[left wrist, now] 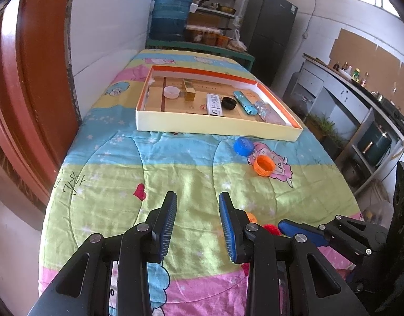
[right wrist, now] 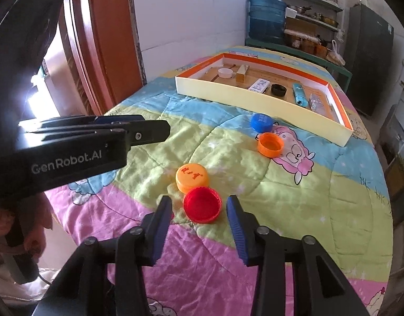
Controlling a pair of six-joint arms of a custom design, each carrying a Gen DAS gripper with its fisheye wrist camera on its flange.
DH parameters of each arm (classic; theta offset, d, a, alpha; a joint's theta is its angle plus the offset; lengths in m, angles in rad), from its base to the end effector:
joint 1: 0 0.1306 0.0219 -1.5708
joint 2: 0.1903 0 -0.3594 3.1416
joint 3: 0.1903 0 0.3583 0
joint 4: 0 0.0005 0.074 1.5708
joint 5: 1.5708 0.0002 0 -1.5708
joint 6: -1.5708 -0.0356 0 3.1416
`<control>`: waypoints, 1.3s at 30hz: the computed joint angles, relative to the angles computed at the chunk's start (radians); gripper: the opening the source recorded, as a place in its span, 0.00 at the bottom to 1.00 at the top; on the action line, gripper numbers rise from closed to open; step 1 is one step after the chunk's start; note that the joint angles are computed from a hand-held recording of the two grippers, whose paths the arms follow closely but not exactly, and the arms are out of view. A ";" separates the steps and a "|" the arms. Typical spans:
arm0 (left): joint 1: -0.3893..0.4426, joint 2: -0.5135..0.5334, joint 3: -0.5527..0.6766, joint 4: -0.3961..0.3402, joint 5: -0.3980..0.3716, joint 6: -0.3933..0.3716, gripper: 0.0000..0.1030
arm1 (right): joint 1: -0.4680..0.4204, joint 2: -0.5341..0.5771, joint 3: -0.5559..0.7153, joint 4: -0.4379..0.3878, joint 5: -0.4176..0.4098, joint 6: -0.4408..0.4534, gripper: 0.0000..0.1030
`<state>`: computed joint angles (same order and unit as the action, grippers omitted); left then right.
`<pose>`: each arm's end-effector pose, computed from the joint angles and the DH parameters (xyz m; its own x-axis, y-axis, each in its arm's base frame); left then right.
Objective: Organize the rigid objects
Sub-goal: 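Grasp the orange printed cap with the left tool while the right tool grasps the red cap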
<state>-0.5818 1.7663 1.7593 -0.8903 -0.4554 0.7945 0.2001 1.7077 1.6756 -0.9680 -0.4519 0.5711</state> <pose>0.4941 -0.3068 0.3781 -0.6462 -0.3420 -0.6823 -0.2807 0.9378 -0.2042 0.5386 0.1246 0.3701 -0.4722 -0.5920 -0.6531 -0.7907 0.6119 0.0171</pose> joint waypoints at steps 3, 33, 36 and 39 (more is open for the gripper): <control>0.002 0.005 0.003 0.007 0.019 -0.011 0.33 | 0.001 0.000 -0.005 0.010 0.026 -0.004 0.29; -0.024 0.115 0.089 0.016 0.090 -0.160 0.30 | -0.086 0.051 0.069 0.002 0.007 -0.119 0.29; -0.022 0.109 0.082 0.023 0.097 -0.149 0.30 | -0.087 0.056 0.074 0.000 0.004 -0.124 0.30; -0.017 0.097 0.075 0.033 0.103 -0.135 0.30 | -0.087 0.062 0.085 0.000 -0.001 -0.127 0.29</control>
<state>-0.5984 1.8632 1.8343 -0.8571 -0.3528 0.6591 0.1127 1.7693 1.7604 -0.9680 -0.4525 0.4445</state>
